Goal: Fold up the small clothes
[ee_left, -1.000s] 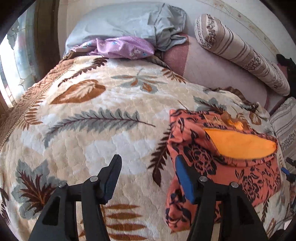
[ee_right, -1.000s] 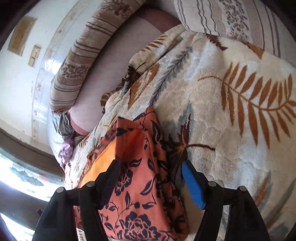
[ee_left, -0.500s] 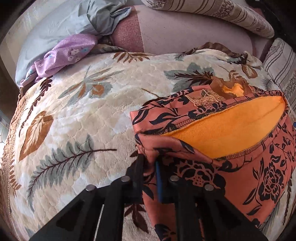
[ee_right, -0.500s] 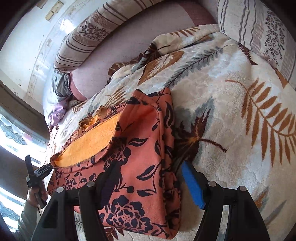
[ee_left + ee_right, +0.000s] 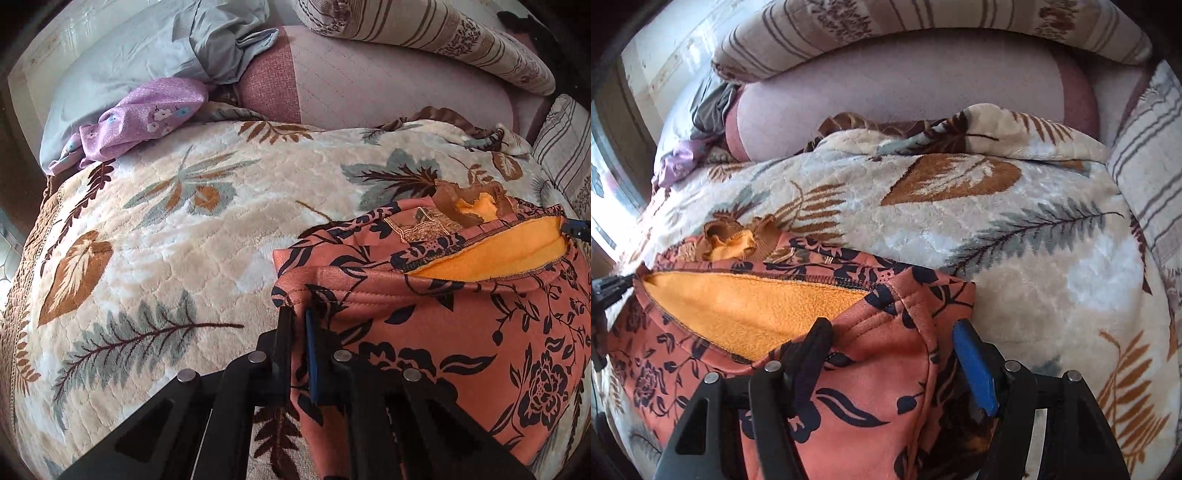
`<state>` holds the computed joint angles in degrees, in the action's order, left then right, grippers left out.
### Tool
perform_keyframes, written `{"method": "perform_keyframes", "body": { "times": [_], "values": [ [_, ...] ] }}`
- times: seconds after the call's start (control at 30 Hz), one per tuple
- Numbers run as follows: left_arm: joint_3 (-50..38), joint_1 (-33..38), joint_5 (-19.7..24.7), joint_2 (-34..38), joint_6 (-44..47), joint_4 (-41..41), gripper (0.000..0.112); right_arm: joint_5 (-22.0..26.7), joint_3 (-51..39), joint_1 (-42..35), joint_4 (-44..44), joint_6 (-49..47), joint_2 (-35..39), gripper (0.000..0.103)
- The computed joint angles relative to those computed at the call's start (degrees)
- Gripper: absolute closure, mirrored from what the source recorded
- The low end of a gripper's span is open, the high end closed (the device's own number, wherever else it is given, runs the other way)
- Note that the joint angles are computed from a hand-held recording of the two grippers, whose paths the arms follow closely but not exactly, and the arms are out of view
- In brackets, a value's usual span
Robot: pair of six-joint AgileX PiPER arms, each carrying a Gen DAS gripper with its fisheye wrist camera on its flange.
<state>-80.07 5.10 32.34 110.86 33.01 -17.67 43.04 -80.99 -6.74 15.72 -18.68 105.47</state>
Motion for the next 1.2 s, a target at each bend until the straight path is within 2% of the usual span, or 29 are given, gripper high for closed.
{"method": "perform_keyframes", "body": {
  "times": [0.03,0.07,0.1,0.13,0.23,0.27,0.37,0.47,0.57,0.63,0.67,0.73,0.77,0.8,0.83,0.87,0.93,0.97,1.13,1.17,1.2],
  "values": [
    [-0.2,0.0,0.0,0.1,-0.1,0.0,0.106,0.3,-0.2,-0.3,1.6,-1.1,0.4,0.038],
    [-0.5,0.1,0.1,0.3,-0.2,-0.1,0.106,1.8,-1.0,-0.9,3.4,-1.6,1.1,0.057],
    [-0.9,0.0,0.2,0.5,-0.6,0.1,0.106,3.0,-1.7,-1.7,5.4,-2.1,1.7,0.070],
    [-1.2,0.0,0.2,0.6,-1.1,0.3,0.106,3.4,-1.8,-2.2,6.3,-2.3,1.9,0.070],
    [-2.1,-0.1,0.2,0.9,-1.9,0.5,0.107,6.6,-3.2,-4.4,10.5,-2.8,2.6,0.082],
    [-2.3,-0.2,0.0,0.8,-2.4,0.7,0.108,7.3,-3.3,-5.5,12.6,-3.2,2.3,0.089],
    [-1.2,0.0,-2.0,-1.2,-0.4,-1.9,0.109,6.1,-1.0,-8.4,18.6,-5.1,-1.6,0.093],
    [-3.1,-0.7,-1.5,-1.1,-1.0,-2.1,0.109,4.4,-0.6,-9.3,17.9,-3.3,-4.3,0.094],
    [-7.6,-3.1,-0.9,3.4,-10.1,5.7,0.108,1.9,-0.7,-8.3,13.3,0.8,-1.9,0.093],
    [-13.2,-5.2,3.8,8.6,-17.5,13.6,0.105,2.4,-1.2,-8.4,11.8,3.6,1.3,0.091],
    [-14.1,-5.8,4.2,9.6,-20.1,16.0,0.105,3.5,-2.0,-8.5,10.0,6.7,3.0,0.081],
    [-14.5,-6.1,4.9,9.5,-21.7,17.4,0.103,0.4,1.1,-8.7,10.6,7.9,0.9,0.076],
    [-14.7,-6.1,5.7,8.9,-22.5,18.2,0.096,-0.7,2.0,-8.2,8.4,10.0,-0.7,0.059],
    [-13.9,-6.0,5.1,7.6,-22.9,18.7,0.092,-1.5,2.6,-7.7,5.7,12.6,-2.4,0.031],
    [-11.7,-5.9,3.0,5.5,-24.4,20.3,0.075,-2.7,3.7,-7.5,4.5,13.5,-4.5,0.026],
    [-8.9,-5.6,0.3,2.9,-25.5,21.7,0.066,-3.3,4.5,-7.7,4.8,13.0,-6.5,0.026],
    [-4.1,-4.3,-3.3,-2.2,-23.8,20.2,0.066,-1.9,5.5,-8.6,8.3,10.2,-10.1,0.026],
    [-2.1,-3.4,-3.5,-4.7,-20.5,17.0,0.066,-0.2,6.0,-9.4,12.8,6.5,-11.7,0.026],
    [12.9,-0.7,-3.3,-17.9,0.6,-1.2,0.066,16.6,8.7,-11.0,33.9,-10.5,-12.6,0.026],
    [16.1,-1.1,-3.3,-19.6,3.2,-3.2,0.066,20.3,8.9,-10.9,36.4,-12.5,-10.7,0.026],
    [17.9,-1.8,-2.6,-19.7,3.8,-2.9,0.066,21.7,9.4,-10.1,36.8,-13.5,-9.2,0.026]
  ]
}}
